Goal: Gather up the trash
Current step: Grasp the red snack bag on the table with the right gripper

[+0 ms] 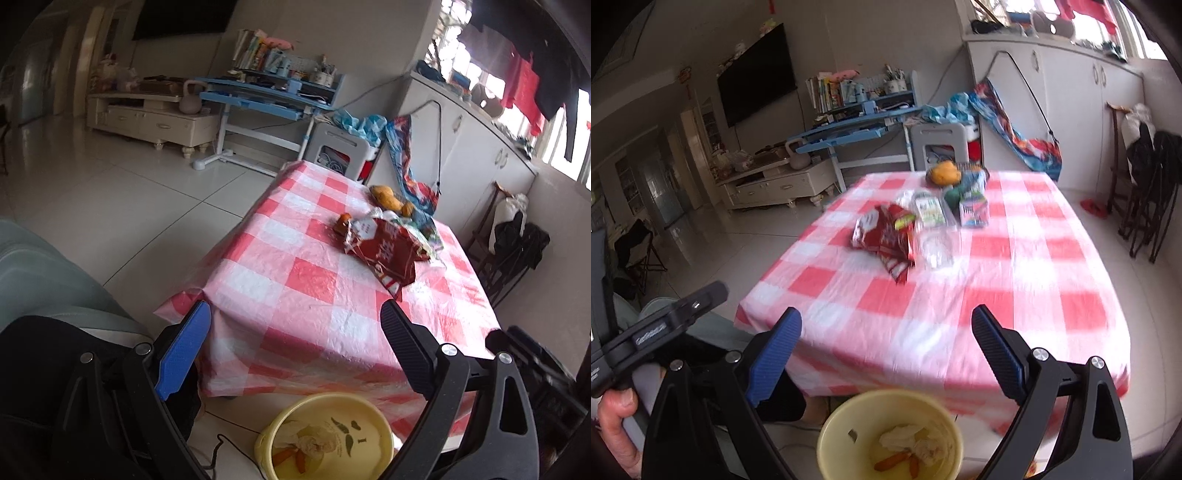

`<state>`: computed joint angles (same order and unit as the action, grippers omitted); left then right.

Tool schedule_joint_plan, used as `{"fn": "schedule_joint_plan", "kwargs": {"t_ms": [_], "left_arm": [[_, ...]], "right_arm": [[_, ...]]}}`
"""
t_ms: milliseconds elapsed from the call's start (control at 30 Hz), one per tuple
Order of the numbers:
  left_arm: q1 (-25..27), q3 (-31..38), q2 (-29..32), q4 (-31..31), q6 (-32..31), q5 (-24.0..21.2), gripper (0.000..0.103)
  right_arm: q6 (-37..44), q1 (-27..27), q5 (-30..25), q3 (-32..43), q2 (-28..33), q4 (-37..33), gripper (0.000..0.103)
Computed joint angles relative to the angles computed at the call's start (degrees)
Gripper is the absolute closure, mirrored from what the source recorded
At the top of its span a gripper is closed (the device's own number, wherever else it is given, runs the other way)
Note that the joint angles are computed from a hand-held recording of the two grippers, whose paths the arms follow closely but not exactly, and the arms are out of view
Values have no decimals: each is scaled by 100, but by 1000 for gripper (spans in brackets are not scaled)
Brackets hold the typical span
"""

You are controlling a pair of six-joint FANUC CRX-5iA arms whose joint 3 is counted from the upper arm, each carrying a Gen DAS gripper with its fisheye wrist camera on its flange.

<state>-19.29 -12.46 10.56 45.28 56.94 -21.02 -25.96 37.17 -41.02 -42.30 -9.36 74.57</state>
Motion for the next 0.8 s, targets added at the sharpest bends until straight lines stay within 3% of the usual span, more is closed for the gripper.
{"fn": "schedule_joint_plan", "kwargs": {"t_ms": [167,300,433,567,700,767,800], "left_arm": [[-17,-58,-16,59,177,217,13],[-3,67,74,-60,412,199,13],[57,293,209,-325,755,23,12],[119,537,372,-529,1101,-204,12],[181,687,454,-710,1386,-404,12],[192,735,487,-742,1461,-441,12],[193,749,499,-747,1481,-447,12]], "right_arm": [[1399,-701,679,772,525,-291,14],[3173,-1021,982,1728,1283,-1255,14],[5255,-1110,604,2913,2125,-2587,14],[6627,-1205,25,3906,2790,-3623,14],[7616,-1238,-448,4588,3196,-4556,27],[7901,-1224,-431,4631,3168,-4931,41],[8140,-1247,-425,4704,3140,-5313,54]]}}
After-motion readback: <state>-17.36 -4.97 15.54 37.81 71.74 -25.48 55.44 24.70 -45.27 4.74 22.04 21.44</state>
